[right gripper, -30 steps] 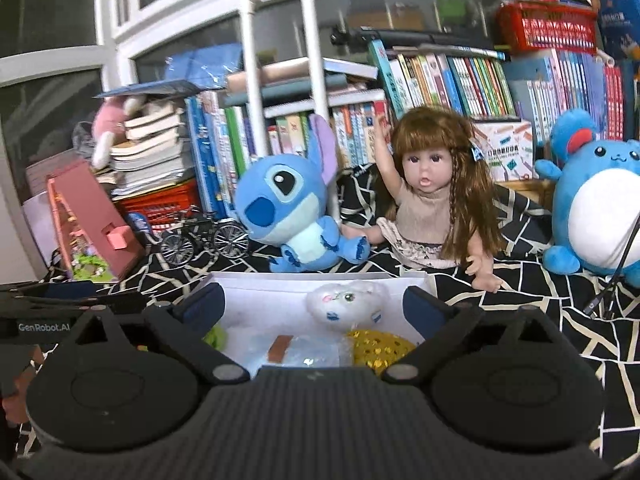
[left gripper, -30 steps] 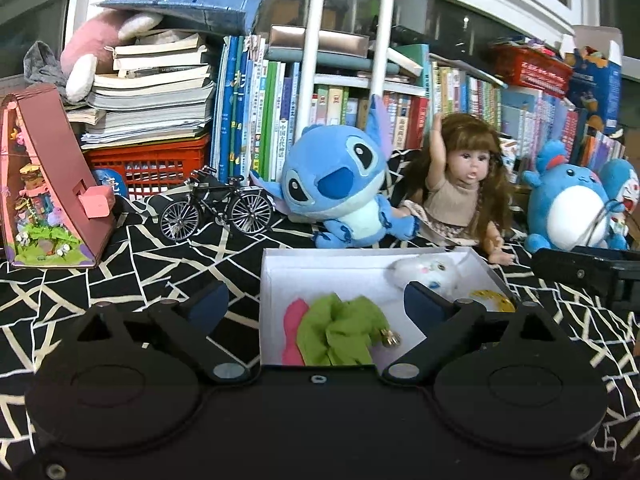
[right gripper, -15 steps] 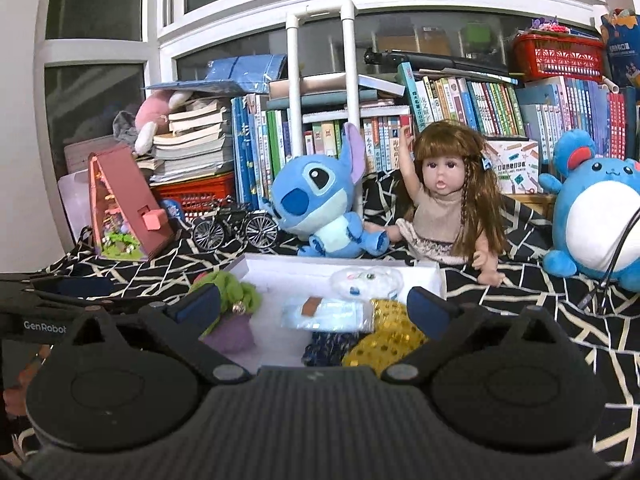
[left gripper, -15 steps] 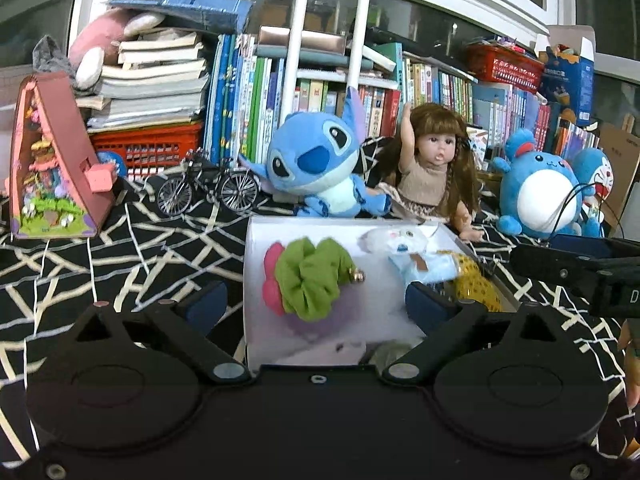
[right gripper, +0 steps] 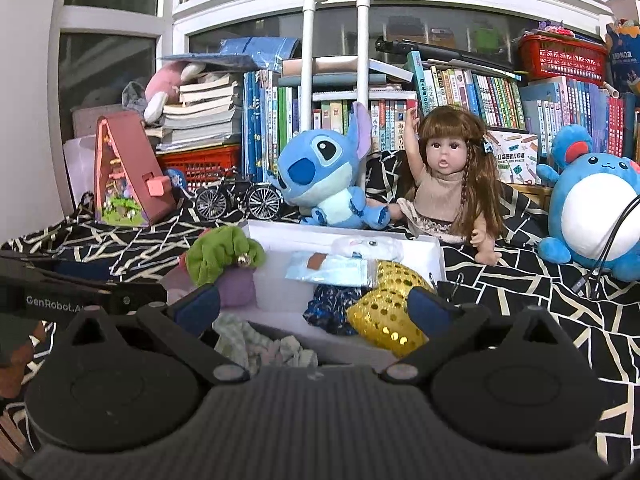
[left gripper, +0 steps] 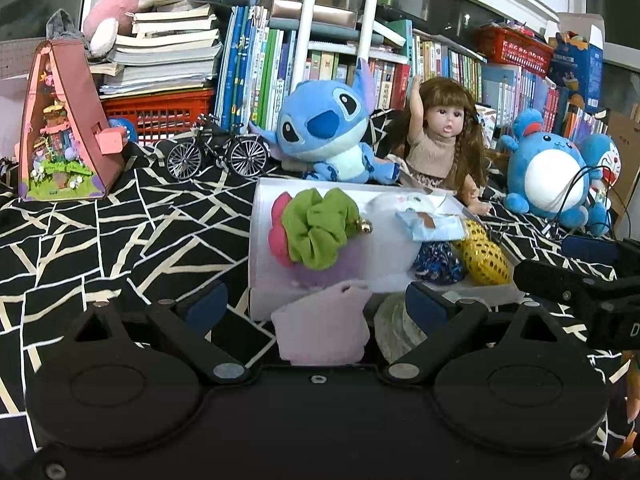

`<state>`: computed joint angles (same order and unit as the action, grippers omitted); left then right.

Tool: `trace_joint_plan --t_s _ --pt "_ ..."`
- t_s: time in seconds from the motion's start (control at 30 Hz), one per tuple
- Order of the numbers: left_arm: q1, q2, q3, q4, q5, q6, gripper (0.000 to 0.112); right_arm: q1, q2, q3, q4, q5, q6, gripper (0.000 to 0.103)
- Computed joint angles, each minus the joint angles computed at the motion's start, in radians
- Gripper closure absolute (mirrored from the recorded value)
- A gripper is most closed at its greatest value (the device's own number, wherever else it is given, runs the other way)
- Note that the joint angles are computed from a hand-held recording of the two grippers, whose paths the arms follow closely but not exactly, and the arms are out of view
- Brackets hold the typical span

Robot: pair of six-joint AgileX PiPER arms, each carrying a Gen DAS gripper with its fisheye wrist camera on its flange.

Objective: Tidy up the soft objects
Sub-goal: 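Move both open tools back toward the remaining soft items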

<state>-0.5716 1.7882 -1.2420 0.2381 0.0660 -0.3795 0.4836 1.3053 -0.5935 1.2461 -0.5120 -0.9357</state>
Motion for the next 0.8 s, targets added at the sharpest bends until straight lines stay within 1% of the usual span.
trace_joint_plan --t_s 0.13,0.23,0.43,0.57,0.67,0.73,0.8 --pt "-0.001 0.004 0.013 0.046 0.002 -0.049 0.017 0.018 0.008 0.013 0.006 -0.007 -0.004 0.000" --pt "0.002 0.006 0.025 0.002 0.003 -0.008 0.017 0.031 0.023 0.020 0.009 -0.021 -0.010 0.000" --pt "0.008 0.010 0.047 -0.013 0.007 0.002 0.017 0.041 0.048 0.030 0.017 -0.023 -0.019 0.000" --pt "0.007 0.013 0.050 0.032 0.006 -0.043 0.017 0.041 0.059 0.026 0.037 0.006 -0.052 0.005" --pt "0.003 0.015 0.052 0.046 0.002 -0.059 0.017 0.061 0.073 0.024 0.046 -0.002 -0.074 0.007" --pt "0.000 0.017 0.050 0.024 0.001 -0.038 0.017 0.074 0.082 0.022 0.045 -0.006 -0.080 0.008" --pt "-0.002 0.022 0.043 -0.028 0.004 0.012 0.017 0.081 0.092 0.017 0.040 -0.003 -0.081 0.009"
